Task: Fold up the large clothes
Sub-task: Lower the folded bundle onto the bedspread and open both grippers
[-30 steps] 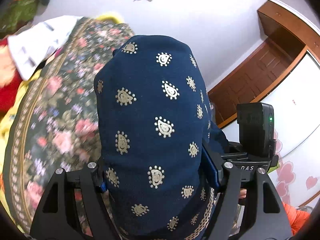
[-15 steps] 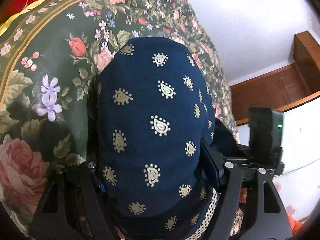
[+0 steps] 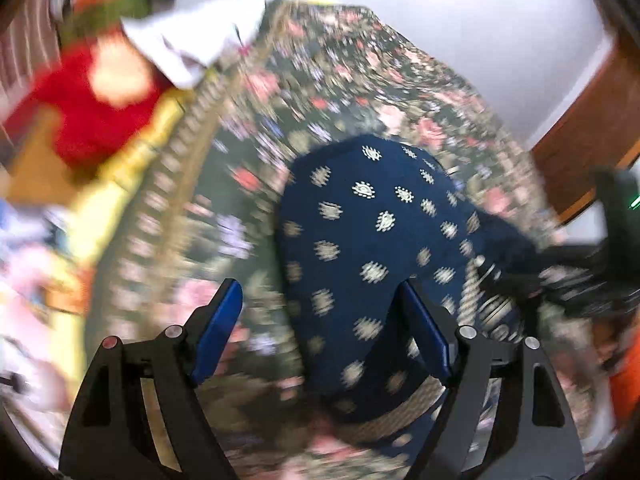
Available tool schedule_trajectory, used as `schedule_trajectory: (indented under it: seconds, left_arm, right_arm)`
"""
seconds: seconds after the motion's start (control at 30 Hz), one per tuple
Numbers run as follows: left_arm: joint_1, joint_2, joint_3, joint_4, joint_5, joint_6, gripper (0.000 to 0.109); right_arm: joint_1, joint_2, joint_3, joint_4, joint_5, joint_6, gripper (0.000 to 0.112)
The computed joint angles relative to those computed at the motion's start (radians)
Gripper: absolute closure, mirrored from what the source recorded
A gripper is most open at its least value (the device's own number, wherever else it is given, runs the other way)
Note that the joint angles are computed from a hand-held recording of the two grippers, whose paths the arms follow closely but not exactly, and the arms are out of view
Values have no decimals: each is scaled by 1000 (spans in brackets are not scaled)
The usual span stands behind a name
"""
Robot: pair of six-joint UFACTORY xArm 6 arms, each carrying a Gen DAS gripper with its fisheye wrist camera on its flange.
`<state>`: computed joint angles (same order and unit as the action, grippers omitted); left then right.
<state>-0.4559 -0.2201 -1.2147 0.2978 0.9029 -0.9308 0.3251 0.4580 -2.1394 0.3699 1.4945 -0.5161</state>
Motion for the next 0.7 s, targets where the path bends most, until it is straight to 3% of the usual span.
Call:
schedule_trajectory:
  seconds: [0.03, 0.1, 0.3, 0.33, 0.4, 0.43, 0.5, 0.57, 0.7]
  left_arm:
    - [-23, -3, -16, 38, 41, -8, 28]
    - [-44, -2, -23, 49, 38, -3, 28]
    - [-118, 25, -22, 90, -8, -72, 28]
    - [-127, 37, -27, 87, 5, -74, 28]
    - [-153, 53, -25, 89, 55, -81, 26]
    - [-157, 44, -1, 101, 47, -96, 24]
    - [-154, 14, 54, 103, 22, -135, 16]
    - [-139, -30, 114, 75, -14, -154, 15]
    - [-129, -77, 170, 60, -32, -166, 15]
  right_arm:
    - [4, -54, 69, -18, -54, -19, 70]
    - [5, -181, 234, -21, -178, -60, 70]
    - [53, -353, 461, 11, -323, -155, 69]
    - [63, -368, 487, 5, -332, -176, 68]
    - [90, -369, 519, -23, -337, -202, 48]
    - [99, -364, 534, -37, -345, -210, 45]
    - [111, -348, 561, -118, -371, -196, 45]
    - [100, -332, 570, -157, -389, -204, 45]
    - [25, -280, 479, -100, -300, -226, 44]
